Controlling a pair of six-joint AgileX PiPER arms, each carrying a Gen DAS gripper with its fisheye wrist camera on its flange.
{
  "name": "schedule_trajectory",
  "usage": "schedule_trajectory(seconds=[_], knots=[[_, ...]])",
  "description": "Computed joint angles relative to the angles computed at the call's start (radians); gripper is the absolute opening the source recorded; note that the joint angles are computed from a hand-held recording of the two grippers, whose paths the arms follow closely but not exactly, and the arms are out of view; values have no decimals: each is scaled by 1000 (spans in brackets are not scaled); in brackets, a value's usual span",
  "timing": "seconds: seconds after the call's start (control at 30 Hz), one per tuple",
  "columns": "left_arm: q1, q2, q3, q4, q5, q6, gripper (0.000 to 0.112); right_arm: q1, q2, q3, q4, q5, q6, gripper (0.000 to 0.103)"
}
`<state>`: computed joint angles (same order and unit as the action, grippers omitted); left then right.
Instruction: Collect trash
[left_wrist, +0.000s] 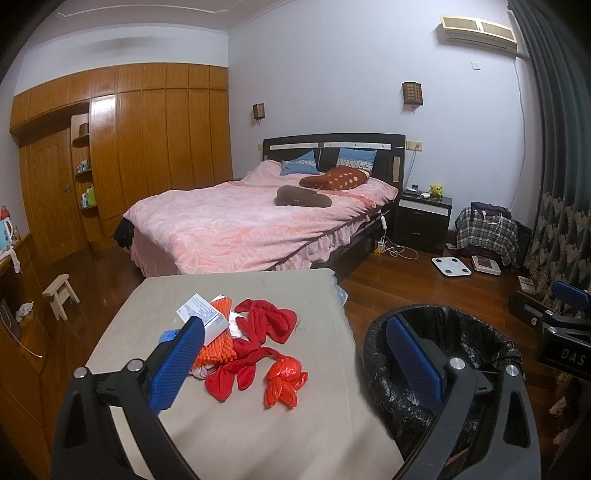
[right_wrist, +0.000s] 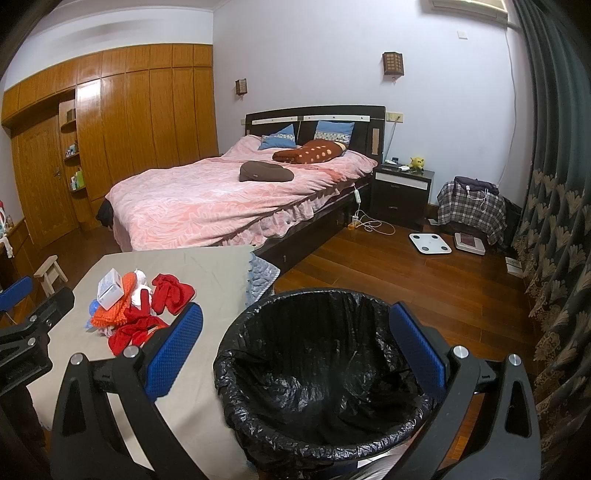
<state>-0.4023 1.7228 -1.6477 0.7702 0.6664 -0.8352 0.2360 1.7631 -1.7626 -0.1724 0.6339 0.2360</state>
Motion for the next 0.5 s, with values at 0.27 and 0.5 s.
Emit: schedule_trajectory(seconds=[0.27,0.5], knots=[[20,-6,30,2,-26,-9,97,0,11,-27,17,19,-17,98],[87,-7,74,33,-55,-13,97,49,106,-130,63,56,-25,98]])
